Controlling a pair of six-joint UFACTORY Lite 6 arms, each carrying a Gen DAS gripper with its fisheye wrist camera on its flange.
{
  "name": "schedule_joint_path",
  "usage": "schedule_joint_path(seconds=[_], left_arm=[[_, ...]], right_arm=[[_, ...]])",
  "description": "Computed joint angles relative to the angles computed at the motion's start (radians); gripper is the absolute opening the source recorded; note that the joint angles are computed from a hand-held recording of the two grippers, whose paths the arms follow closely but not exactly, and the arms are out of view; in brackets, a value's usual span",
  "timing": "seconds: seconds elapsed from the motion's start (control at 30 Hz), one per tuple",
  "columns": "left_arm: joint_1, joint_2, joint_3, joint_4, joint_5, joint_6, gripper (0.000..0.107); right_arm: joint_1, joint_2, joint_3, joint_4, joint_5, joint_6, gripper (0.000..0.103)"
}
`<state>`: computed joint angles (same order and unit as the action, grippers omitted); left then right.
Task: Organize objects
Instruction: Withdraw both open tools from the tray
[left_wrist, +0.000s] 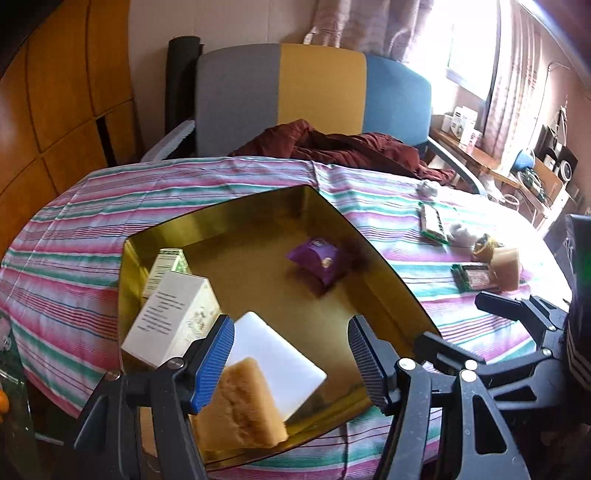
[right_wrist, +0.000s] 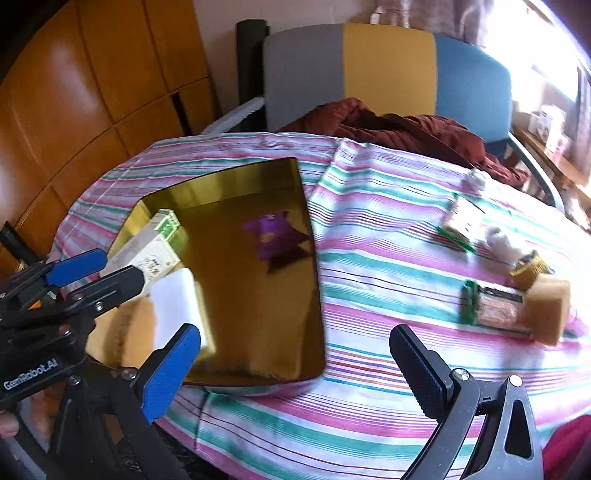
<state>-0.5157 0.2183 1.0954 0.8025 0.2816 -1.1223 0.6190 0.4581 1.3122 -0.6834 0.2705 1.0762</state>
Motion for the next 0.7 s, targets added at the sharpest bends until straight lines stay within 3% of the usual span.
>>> schedule_joint_path(seconds=[0.17,0.43,0.6,0.7], left_arm=[[-0.008,0.021,0.016,-0.118,-0.043,0.112,0.068],[-0.036,0.088,0.086,-0.477,-0.063,0.483,0.068],[-0.077,0.156,0.174,-0.451,-0.013,0.462,0.068],[-0.098,0.198,0.228,-0.433,0.011,0.455,0.068]], right_arm=[[-0.053,-0.039,-0.077,-0.079,-0.002,0.085,0.103],[-0.200,-0.114,-0.205,-0.108,-0.016,0.104,0.103],[-0.344,-0.183,-0.274,-0.049,-0.032,0.014,0.103],[-0.460,-0.228,-0.299,0.075,-0.047,-0.132,0.103]])
